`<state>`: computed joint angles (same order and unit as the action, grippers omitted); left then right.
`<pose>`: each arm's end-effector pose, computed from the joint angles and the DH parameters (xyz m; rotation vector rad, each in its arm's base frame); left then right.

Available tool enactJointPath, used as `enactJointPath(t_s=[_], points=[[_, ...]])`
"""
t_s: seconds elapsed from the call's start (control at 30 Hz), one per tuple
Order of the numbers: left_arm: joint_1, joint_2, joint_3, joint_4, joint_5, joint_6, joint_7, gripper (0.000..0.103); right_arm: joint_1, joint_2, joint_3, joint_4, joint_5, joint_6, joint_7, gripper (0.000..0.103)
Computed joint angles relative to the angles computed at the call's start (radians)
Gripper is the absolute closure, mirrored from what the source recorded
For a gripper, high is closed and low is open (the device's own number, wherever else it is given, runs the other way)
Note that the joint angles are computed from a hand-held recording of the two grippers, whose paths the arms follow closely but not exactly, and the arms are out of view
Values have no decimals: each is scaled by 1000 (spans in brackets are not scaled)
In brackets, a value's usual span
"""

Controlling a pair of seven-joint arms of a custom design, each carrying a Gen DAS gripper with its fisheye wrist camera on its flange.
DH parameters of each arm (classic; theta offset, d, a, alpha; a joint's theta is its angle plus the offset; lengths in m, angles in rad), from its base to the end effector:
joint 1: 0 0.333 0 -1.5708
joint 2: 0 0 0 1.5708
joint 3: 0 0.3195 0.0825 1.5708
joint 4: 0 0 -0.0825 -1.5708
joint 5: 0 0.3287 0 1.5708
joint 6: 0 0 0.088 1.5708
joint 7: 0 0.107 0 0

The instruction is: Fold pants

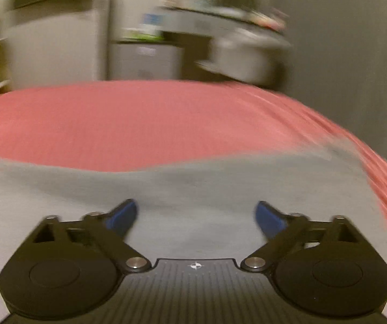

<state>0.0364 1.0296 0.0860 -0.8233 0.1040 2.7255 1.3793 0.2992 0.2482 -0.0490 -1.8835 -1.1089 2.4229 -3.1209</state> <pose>0.7916 0.0542 0.4138 -1.7977 1.5274 -0.6929 0.5787 0.1463 0.4424 -1.2375 2.2485 -1.0916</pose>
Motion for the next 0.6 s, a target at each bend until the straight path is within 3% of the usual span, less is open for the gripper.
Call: enactJointPath(t_s=[0.03, 0.07, 0.1, 0.13, 0.17, 0.2, 0.27, 0.3, 0.33, 0.37, 0.4, 0.43, 0.47, 0.5, 0.53, 0.6], points=[[10, 22, 15, 52, 35, -34, -40, 3, -6, -32, -11, -30, 20, -46, 30, 6], [-4, 34, 64, 70, 123, -23, -97, 7, -10, -54, -15, -43, 35, -104, 38, 6], [-15, 27, 97, 52, 149, 7, -85, 9, -30, -67, 0, -53, 46, -145, 38, 6], [-18, -5, 95, 0, 186, 33, -58, 11, -15, -60, -1, -28, 85, -231, 22, 6], [-8, -59, 58, -87, 265, 73, -62, 11, 0, -59, -11, -12, 124, -281, 19, 6], [24, -115, -14, -175, 384, 109, -94, 11, -15, -79, 15, -31, 129, -275, 58, 6], [115, -222, -188, -349, 544, 181, -164, 7, -10, -115, 38, -75, 82, -165, 120, 6], [162, -266, -276, -437, 526, 223, -128, 7, -4, -121, 54, -86, 43, -83, 128, 6], [207, -309, -363, -524, 447, 248, -42, 6, 0, -123, 67, -93, 14, 10, 113, 6], [251, -339, -450, -611, 298, 288, 107, 5, -2, -105, 83, -84, 23, 141, 49, 5], [280, -360, -526, -668, 149, 280, 257, 4, -5, -75, 95, -60, 62, 248, -41, 5], [304, -371, -589, -704, 69, 255, 349, 4, -7, -43, 111, -42, 114, 351, -152, 4], [313, -381, -617, -740, 60, 247, 375, 4, -5, -8, 136, -17, 169, 407, -281, 4], [301, -390, -610, -765, 108, 239, 339, 4, 1, 25, 162, 17, 213, 414, -406, 4], [267, -403, -568, -788, 173, 253, 290, 3, 10, 51, 183, 45, 246, 392, -518, 4], [194, -430, -457, -863, 266, 394, 252, 2, 78, 65, 135, 49, 184, 345, -563, 4]])
